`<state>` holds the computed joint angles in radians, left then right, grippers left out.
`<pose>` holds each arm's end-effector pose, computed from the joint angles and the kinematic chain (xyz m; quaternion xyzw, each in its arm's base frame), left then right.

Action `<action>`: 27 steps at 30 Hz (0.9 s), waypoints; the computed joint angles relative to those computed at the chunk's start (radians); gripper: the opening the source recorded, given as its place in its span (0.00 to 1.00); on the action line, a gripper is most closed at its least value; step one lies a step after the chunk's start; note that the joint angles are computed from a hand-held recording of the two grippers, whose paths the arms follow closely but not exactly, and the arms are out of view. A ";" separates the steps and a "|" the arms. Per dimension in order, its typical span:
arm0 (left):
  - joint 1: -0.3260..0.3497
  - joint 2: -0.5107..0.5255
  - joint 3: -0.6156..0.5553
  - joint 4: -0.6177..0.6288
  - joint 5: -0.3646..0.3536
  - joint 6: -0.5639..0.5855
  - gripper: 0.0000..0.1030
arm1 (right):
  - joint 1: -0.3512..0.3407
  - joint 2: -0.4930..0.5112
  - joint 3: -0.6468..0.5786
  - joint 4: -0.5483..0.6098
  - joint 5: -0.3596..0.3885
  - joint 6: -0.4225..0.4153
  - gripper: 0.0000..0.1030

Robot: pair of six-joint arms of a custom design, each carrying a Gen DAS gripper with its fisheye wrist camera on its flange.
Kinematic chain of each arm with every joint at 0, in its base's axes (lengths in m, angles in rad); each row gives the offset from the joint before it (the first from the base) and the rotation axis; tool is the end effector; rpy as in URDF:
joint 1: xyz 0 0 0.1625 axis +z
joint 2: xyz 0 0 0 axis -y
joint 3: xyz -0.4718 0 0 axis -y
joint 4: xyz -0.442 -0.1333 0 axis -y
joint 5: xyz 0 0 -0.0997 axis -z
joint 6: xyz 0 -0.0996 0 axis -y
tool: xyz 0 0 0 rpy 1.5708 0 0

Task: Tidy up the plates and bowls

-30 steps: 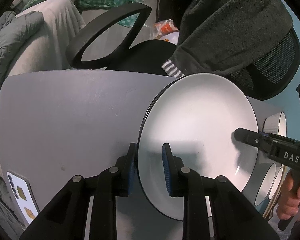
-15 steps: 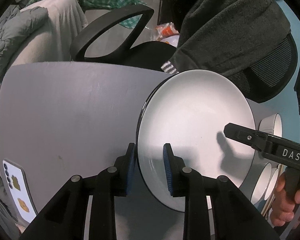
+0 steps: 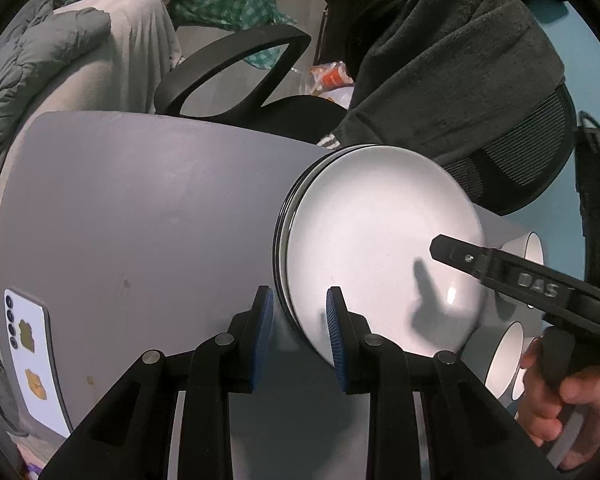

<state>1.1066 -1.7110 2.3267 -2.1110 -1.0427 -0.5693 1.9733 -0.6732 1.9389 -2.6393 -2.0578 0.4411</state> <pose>-0.0096 -0.4289 0.2811 -0.0408 0.9638 -0.0972 0.2448 0.3078 -0.5017 -0.0708 0.0051 -0.9661 0.0111 0.2580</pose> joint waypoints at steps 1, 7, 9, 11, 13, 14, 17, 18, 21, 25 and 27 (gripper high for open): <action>-0.002 -0.006 0.003 0.000 -0.002 0.000 0.25 | 0.008 0.004 -0.004 0.012 -0.034 0.012 0.68; -0.039 -0.050 0.027 -0.006 0.015 0.011 0.26 | 0.008 -0.002 0.029 -0.034 -0.040 -0.002 0.68; -0.052 -0.069 0.040 -0.011 0.013 0.016 0.28 | 0.018 -0.008 0.052 -0.082 -0.057 -0.008 0.68; -0.065 -0.085 0.053 -0.016 0.007 0.012 0.28 | 0.030 -0.017 0.076 -0.129 -0.078 -0.012 0.68; -0.078 -0.101 0.066 -0.023 -0.002 0.010 0.28 | 0.045 -0.030 0.101 -0.168 -0.102 -0.014 0.68; -0.085 -0.108 0.071 -0.025 -0.005 0.011 0.28 | 0.052 -0.034 0.108 -0.177 -0.114 -0.013 0.68; -0.124 -0.141 0.093 -0.031 0.004 0.018 0.28 | 0.078 -0.055 0.133 -0.201 -0.153 -0.026 0.68; -0.142 -0.155 0.100 -0.029 0.008 0.022 0.29 | 0.087 -0.062 0.141 -0.211 -0.169 -0.035 0.68; -0.199 -0.195 0.113 -0.009 0.022 0.027 0.29 | 0.115 -0.084 0.164 -0.238 -0.214 -0.053 0.68; -0.278 -0.260 0.123 0.026 0.051 0.011 0.42 | 0.153 -0.128 0.187 -0.218 -0.259 -0.042 0.68; -0.337 -0.299 0.127 0.054 0.085 0.002 0.46 | 0.173 -0.146 0.196 -0.217 -0.284 -0.039 0.68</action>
<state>0.7699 -2.0097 2.4538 -2.0566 -0.9577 -0.5677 2.1467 -0.8197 2.1352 -2.8567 -2.3414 0.4024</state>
